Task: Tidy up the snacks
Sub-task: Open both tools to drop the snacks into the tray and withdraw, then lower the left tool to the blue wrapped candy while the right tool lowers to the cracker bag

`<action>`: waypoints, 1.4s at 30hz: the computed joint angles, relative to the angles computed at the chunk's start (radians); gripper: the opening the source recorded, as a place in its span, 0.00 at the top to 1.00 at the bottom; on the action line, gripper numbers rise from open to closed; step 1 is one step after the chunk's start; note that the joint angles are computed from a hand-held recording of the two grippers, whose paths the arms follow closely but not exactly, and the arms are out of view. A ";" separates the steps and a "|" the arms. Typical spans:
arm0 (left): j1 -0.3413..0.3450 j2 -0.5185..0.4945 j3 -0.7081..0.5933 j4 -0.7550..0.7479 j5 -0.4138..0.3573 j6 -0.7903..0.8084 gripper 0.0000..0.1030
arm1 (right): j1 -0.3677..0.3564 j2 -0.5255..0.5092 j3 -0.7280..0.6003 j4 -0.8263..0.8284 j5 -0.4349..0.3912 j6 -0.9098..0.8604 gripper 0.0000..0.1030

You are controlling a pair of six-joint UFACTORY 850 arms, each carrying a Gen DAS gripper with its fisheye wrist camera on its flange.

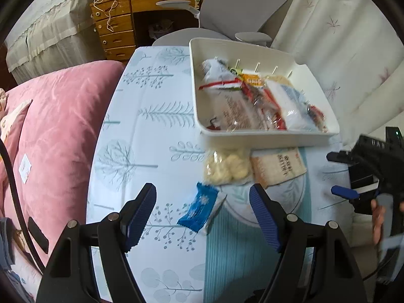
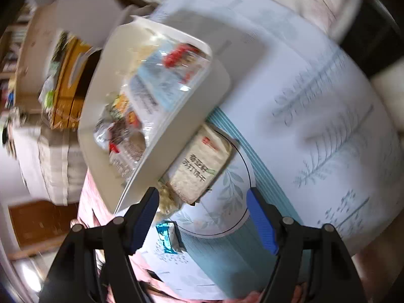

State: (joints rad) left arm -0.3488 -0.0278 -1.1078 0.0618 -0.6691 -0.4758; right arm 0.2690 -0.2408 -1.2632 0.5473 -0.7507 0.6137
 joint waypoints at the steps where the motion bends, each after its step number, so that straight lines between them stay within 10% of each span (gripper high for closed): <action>1: 0.002 0.008 0.022 -0.011 0.017 0.013 0.27 | 0.004 -0.003 0.004 -0.007 0.004 0.035 0.30; 16: 0.018 -0.017 0.193 -0.173 0.217 0.197 0.27 | 0.109 -0.042 0.036 -0.260 0.237 0.525 0.30; 30: 0.037 -0.095 0.167 -0.360 0.190 0.498 0.37 | 0.185 -0.158 -0.088 -0.553 0.158 0.851 0.30; 42: 0.063 -0.121 0.162 -0.437 0.208 0.625 0.67 | 0.217 -0.228 -0.158 -0.595 0.120 0.922 0.31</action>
State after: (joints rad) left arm -0.2862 -0.1492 -0.9454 -0.3751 -0.4608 0.1497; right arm 0.4862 -0.4689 -1.4215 -0.0477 -0.6308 1.5361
